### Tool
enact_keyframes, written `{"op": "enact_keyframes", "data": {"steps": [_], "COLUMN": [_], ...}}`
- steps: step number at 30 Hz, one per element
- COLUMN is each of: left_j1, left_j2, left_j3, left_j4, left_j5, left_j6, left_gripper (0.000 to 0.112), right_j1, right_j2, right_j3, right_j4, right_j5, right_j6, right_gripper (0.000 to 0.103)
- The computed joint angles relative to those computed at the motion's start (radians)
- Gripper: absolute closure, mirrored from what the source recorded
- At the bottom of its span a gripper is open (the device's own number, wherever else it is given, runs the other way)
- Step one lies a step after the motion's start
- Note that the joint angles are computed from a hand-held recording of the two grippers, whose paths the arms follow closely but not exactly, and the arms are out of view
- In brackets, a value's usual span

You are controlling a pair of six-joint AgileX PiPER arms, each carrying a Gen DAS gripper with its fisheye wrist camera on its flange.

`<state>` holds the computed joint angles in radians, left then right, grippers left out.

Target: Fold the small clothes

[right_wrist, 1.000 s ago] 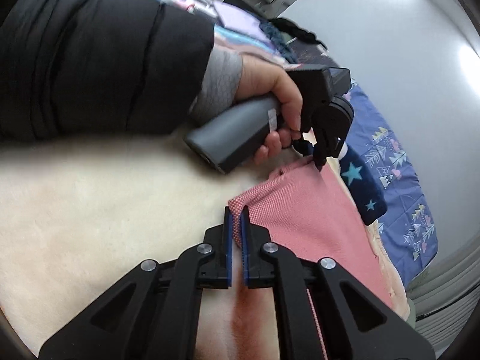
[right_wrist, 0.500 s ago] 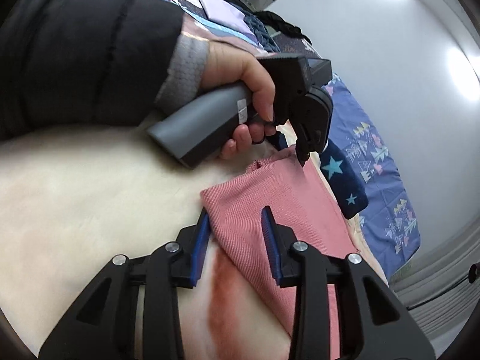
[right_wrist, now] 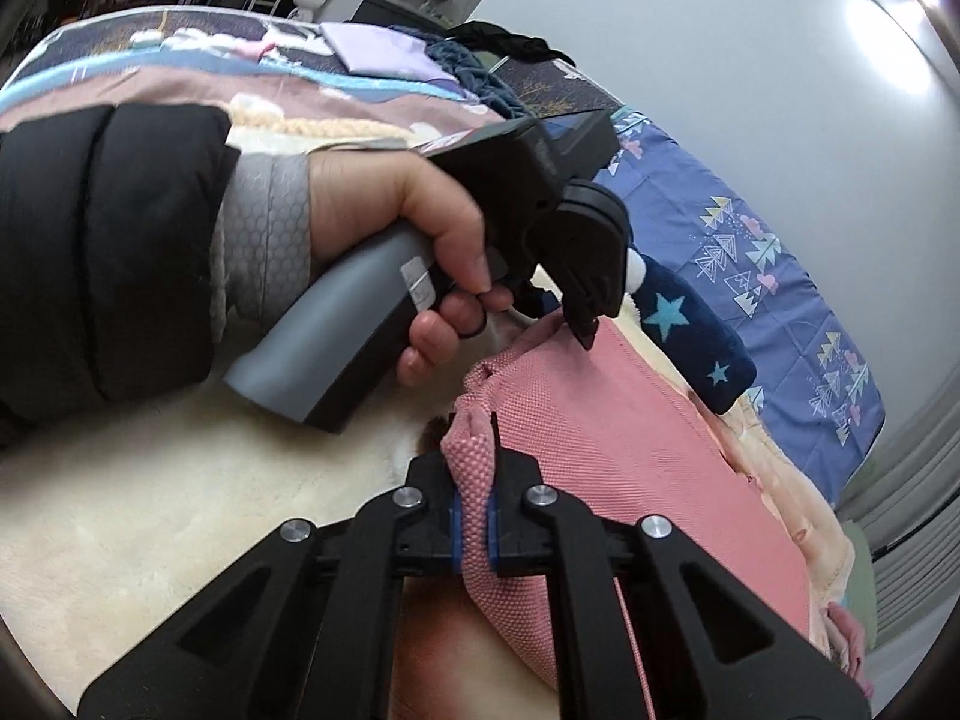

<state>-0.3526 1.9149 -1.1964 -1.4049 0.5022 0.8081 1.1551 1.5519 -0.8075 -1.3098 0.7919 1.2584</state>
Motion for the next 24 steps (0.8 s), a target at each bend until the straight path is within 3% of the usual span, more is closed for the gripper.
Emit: {"op": "enact_keyframes", "data": {"steps": [4, 11, 17, 24], "left_j1": [-0.026, -0.095, -0.167, -0.196], "left_j2": [-0.035, -0.12, -0.143, -0.113], "left_j3": [-0.004, -0.058, -0.144, -0.186], "left_j4": [0.108, 0.426, 0.794, 1.043], "left_j5": [-0.045, -0.101, -0.101, -0.086], "left_j6": [-0.124, -0.428, -0.785, -1.053], "left_gripper": [0.102, 0.103, 0.103, 0.104], "right_j1": [-0.007, -0.01, -0.027, -0.022], "right_j2": [-0.06, -0.171, -0.283, -0.364], "right_j3": [0.021, 0.067, 0.117, 0.186], "right_j4": [0.024, 0.021, 0.037, 0.02], "right_j5": [-0.016, -0.011, -0.016, -0.051], "right_j6": [0.013, 0.058, 0.078, 0.123], "right_gripper": [0.098, 0.098, 0.098, 0.098]}}
